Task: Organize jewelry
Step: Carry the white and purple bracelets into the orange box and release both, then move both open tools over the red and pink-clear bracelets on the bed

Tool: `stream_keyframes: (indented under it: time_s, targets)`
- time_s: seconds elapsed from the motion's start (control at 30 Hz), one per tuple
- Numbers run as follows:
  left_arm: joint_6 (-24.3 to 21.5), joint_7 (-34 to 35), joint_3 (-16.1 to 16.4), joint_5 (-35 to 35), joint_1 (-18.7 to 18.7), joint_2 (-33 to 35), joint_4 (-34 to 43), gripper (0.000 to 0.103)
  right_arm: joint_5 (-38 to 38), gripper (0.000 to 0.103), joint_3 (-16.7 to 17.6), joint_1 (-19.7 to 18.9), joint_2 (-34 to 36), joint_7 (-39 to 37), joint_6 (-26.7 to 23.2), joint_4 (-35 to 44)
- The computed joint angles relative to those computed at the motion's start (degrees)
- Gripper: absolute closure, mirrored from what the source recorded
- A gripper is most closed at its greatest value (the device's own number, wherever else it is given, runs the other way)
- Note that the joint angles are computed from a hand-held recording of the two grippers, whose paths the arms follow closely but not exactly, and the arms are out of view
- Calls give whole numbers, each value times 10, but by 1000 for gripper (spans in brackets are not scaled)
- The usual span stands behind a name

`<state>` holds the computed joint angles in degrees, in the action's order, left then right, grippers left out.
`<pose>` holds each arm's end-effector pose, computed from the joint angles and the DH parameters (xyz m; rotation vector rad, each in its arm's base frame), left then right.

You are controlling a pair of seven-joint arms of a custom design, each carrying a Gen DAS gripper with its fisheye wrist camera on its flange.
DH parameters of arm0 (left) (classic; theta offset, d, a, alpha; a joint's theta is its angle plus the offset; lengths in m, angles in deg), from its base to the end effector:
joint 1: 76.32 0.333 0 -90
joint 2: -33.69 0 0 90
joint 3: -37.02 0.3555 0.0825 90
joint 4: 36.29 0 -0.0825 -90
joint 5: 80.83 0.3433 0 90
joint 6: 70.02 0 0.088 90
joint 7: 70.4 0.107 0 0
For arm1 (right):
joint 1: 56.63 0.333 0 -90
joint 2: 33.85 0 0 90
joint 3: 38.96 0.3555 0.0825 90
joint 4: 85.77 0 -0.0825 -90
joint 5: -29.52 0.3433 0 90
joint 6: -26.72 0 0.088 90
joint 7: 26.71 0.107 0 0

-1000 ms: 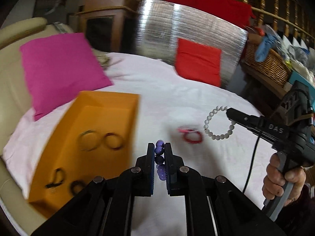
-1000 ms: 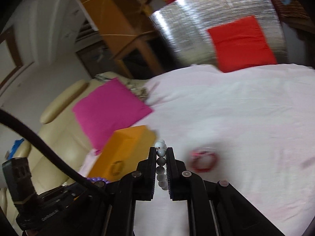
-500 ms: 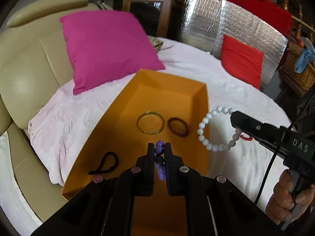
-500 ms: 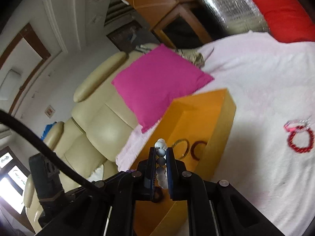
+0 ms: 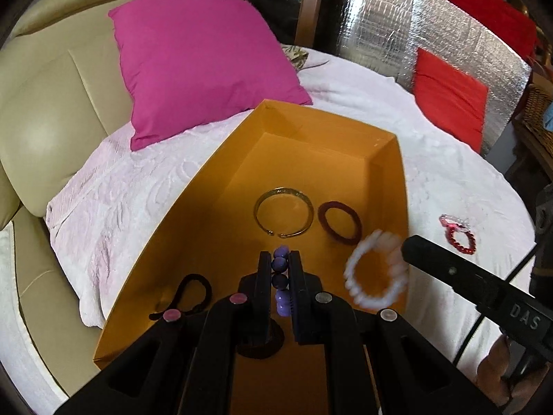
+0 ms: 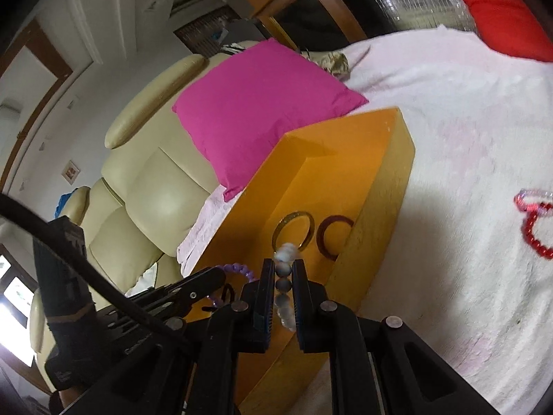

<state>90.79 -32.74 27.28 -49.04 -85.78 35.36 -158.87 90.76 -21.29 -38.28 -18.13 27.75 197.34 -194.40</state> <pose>0.5146 -0.2049 0.5218 -1.9463 1.7381 -0.7562 0.5495 0.2998 0.4893 -1.7158 1.3961 -0.0301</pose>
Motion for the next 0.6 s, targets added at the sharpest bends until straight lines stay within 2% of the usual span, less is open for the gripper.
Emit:
stream_keyframes:
  time_s: [0.13, 0.23, 0.43, 0.53, 0.6]
  targets:
    - [-16, -4, 0, -2, -2, 3, 5, 75, 14, 86, 0, -10, -3, 2, -27, 2]
    - [-30, -21, 0, 14, -5, 2, 10, 63, 22, 85, -8, -7, -7, 3, -16, -2]
    - [-50, -35, -10, 51, -19, 6, 39, 54, 45, 85, -23, -11, -27, 4, -6, -15]
    - [-65, -43, -18, 69, -35, 14, 66, 41, 55, 85, -35, -17, -45, 3, -8, -27]
    - [-71, -54, -20, 84, -47, 20, 81, 39, 56, 85, -47, -18, -59, 5, -5, -38]
